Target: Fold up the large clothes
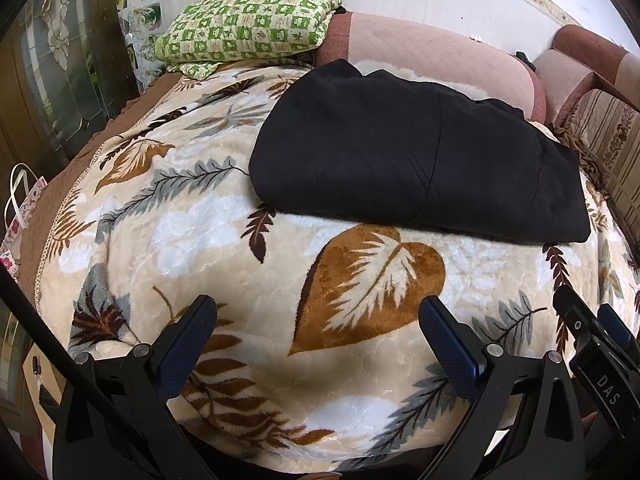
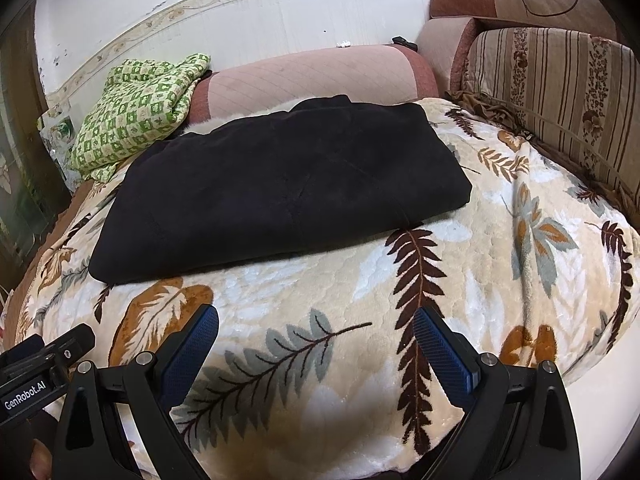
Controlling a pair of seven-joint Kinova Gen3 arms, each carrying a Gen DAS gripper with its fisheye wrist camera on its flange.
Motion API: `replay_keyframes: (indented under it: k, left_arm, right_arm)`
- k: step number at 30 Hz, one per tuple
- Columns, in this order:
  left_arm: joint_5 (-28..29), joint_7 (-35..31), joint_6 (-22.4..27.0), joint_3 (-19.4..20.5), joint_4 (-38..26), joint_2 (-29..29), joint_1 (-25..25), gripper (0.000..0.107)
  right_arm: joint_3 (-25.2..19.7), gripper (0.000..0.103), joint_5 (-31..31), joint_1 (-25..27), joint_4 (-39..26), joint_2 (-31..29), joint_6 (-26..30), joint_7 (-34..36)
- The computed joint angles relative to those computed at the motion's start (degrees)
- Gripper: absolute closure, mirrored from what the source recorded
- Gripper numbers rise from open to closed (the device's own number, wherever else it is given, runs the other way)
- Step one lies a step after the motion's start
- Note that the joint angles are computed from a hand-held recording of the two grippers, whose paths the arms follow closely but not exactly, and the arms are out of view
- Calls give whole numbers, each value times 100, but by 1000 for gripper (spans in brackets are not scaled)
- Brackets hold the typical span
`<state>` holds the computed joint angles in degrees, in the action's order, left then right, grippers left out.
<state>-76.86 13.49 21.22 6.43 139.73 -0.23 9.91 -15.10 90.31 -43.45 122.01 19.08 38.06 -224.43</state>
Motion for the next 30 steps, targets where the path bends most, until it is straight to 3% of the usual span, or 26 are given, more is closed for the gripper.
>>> replay_keyframes:
  k: [30]
  left_arm:
    - [-54,96,36,17,43,14,-20,7]
  right_arm:
    - [-48,3,7,-86,42,-40,171,39]
